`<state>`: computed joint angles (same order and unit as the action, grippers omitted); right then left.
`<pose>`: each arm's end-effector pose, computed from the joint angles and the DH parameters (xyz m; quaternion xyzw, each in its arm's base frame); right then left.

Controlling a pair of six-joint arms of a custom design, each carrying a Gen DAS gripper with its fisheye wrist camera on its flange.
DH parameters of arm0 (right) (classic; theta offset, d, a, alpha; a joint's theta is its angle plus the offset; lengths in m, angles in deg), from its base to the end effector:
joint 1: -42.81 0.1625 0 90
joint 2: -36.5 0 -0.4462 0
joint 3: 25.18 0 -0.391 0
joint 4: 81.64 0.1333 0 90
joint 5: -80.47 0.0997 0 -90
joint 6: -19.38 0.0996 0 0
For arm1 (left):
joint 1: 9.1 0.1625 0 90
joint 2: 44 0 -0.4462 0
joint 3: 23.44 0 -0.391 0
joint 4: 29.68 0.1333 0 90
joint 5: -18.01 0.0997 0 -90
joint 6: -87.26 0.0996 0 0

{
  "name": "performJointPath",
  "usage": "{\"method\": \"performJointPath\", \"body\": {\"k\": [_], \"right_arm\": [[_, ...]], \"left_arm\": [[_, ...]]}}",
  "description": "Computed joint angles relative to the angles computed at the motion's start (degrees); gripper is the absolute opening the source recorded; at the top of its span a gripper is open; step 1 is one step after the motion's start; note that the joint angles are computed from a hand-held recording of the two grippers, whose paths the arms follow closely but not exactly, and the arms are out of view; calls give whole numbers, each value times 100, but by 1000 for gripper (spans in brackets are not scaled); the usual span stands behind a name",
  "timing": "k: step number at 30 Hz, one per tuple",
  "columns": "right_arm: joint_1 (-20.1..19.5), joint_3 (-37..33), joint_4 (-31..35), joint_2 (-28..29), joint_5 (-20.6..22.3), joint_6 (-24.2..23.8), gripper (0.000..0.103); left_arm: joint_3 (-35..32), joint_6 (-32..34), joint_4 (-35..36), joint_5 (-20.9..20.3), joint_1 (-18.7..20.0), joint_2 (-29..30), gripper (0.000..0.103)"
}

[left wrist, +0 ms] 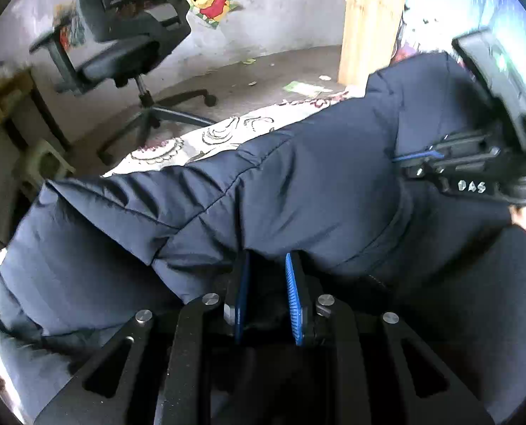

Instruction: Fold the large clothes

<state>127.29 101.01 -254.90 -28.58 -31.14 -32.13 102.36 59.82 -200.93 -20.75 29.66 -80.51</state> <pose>0.0477 -0.5111 0.1766 0.3434 -0.9014 0.0780 0.2517 -0.2215 -0.4484 -0.0387 0.2151 0.8739 -0.2245 0.3737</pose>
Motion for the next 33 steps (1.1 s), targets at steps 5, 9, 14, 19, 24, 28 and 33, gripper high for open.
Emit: {"method": "performJointPath", "body": {"k": [5,9,14,19,24,28,33], "right_arm": [[96,240,-620,39,-136,-231,0],[375,386,-1141,137,-585,-452,2],[190,216,346,-636,216,658,33],[177,482,532,-1263,631,533,52],[106,894,384,-1940,1130,360,71],[71,1185,361,-2518,1372,197,79],[123,1548,293,-3220,1576,-63,98]], "left_arm": [[-120,-582,835,512,-265,133,19],[2,-1590,1639,956,-641,92,21],[230,-2537,1995,790,-879,-244,27],[550,-3209,1458,469,-1145,-704,30],[587,-4139,2166,831,-1641,-1034,75],[650,-4735,2582,855,-2037,-1352,77],[794,-5407,3055,861,-2605,-1726,94]]}}
